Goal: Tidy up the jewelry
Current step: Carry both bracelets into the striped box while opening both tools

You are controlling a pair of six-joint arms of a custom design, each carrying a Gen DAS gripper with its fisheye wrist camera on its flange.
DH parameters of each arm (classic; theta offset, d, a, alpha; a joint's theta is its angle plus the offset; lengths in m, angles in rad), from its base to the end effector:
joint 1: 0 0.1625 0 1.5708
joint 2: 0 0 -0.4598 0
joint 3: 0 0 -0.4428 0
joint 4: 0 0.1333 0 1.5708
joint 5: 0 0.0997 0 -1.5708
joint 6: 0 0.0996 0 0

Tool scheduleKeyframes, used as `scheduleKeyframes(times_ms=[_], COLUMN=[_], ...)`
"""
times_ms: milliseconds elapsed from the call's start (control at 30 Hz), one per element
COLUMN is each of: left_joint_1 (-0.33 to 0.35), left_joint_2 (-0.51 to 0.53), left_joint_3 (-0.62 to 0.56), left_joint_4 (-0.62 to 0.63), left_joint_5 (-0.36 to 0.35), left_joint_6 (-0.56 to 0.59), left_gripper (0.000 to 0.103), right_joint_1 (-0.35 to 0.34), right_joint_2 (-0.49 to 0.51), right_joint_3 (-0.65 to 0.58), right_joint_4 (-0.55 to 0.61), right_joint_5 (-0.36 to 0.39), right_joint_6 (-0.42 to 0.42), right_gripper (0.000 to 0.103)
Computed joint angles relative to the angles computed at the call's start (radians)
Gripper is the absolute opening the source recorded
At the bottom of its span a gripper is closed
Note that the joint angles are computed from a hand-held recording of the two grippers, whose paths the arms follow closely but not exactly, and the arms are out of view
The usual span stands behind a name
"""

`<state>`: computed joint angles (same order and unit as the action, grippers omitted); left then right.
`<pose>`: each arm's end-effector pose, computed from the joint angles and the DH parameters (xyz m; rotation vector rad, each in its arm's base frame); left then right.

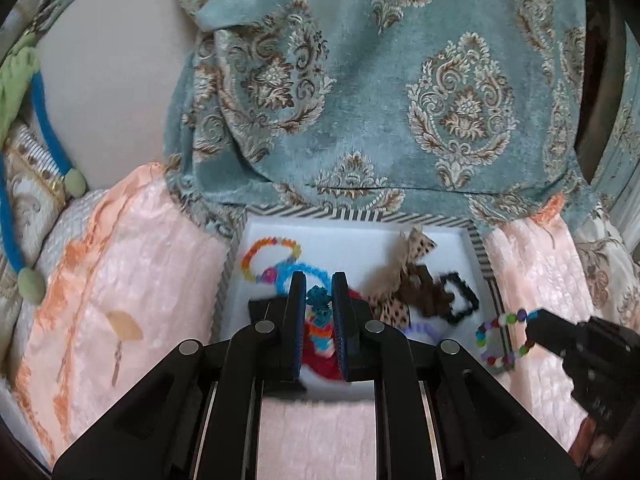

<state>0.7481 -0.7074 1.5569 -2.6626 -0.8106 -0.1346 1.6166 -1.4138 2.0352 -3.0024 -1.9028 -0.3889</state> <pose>-0.4168 -0.6623 0.0826 0.7223 2.3731 -0.7237 0.1268 -0.5636 0.3662 0.3655 -2.4921 0.9896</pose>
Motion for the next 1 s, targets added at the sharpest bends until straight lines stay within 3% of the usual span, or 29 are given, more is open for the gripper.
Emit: scheduleKeyframes(times_ms=[200, 400, 633, 800, 933, 1000], left_joint_1=[0.033, 0.060, 0.094, 0.114, 0.115, 0.115], left_joint_2=[0.141, 0.219, 0.266, 0.270, 0.269, 0.264], left_joint_3=[-0.180, -0.277, -0.316, -0.307, -0.295, -0.289], left_joint_4=[0.025, 0.017, 0.091, 0.119, 0.099, 0.098], left_joint_5=[-0.005, -0.033, -0.023, -0.008, 0.008, 0.001], left_joint_6=[0.021, 0.022, -0.009, -0.026, -0.008, -0.015], left_gripper=[0.012, 0.012, 0.012, 0.012, 0.012, 0.013], right_joint_1=[-0.042, -0.074, -0.108, -0.112, -0.112, -0.110], right_joint_2=[0.057, 0.129, 0.231, 0.289, 0.311, 0.313], right_joint_3=[-0.108, -0.202, -0.297, -0.320, -0.318, -0.323], right_joint_4=[0.064, 0.089, 0.082, -0.008, -0.091, -0.082], right_joint_5=[-0.006, -0.021, -0.088, -0.197, -0.219, -0.231], right_joint_6=[0.006, 0.000, -0.016, -0.101, -0.155, -0.142], right_gripper=[0.009, 0.009, 0.009, 0.009, 0.009, 0.016])
